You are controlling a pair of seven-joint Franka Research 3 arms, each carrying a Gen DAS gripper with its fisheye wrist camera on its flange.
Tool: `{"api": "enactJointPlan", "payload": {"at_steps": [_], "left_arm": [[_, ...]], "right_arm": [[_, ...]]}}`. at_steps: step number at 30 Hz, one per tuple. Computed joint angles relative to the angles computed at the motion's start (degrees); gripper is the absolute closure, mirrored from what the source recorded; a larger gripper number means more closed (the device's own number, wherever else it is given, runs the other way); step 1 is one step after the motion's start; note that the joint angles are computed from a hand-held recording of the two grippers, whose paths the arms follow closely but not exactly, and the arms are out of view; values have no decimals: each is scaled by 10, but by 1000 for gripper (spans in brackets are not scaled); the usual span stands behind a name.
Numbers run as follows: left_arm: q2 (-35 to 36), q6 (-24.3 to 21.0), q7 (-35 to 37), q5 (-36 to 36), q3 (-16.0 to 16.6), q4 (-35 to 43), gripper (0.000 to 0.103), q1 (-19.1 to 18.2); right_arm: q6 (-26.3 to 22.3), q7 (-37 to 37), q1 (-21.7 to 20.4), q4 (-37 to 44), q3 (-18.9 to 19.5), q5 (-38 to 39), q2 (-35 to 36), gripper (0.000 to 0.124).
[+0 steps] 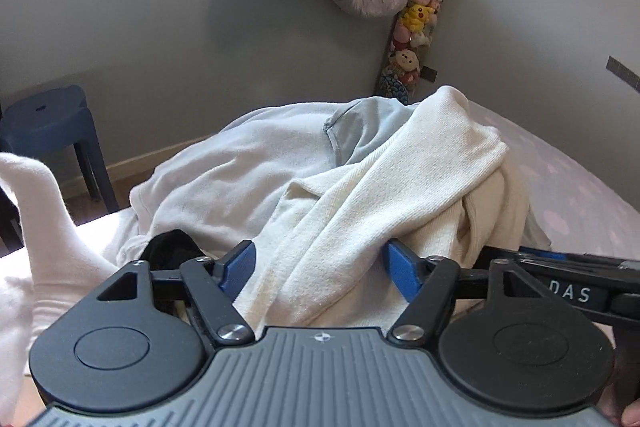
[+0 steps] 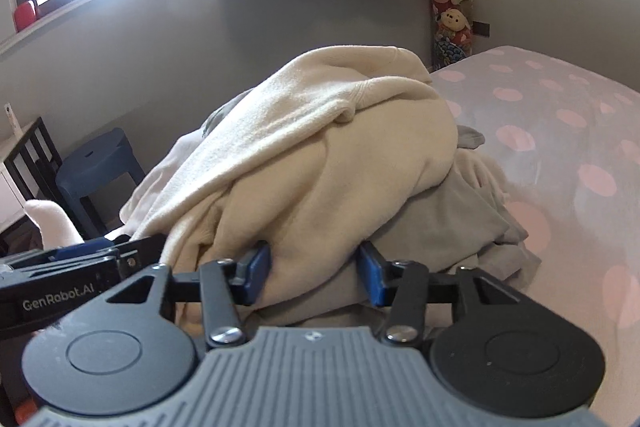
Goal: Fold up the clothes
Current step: 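Reach both tools into the pile and grasp the cream sweater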
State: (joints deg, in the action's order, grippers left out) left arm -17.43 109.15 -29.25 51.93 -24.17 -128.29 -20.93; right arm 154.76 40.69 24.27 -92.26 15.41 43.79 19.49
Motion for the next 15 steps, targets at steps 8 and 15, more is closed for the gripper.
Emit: {"api": "enactJointPlan", "payload": {"at_steps": [8, 15], "left_arm": [[34, -23, 22, 20, -9, 49, 91, -13], [72, -38, 25, 39, -26, 101, 97, -43]], "right_arm": [[45, -94, -26, -42, 10, 93, -56, 118], [85, -174, -34, -136, -32, 174, -158, 124]]}}
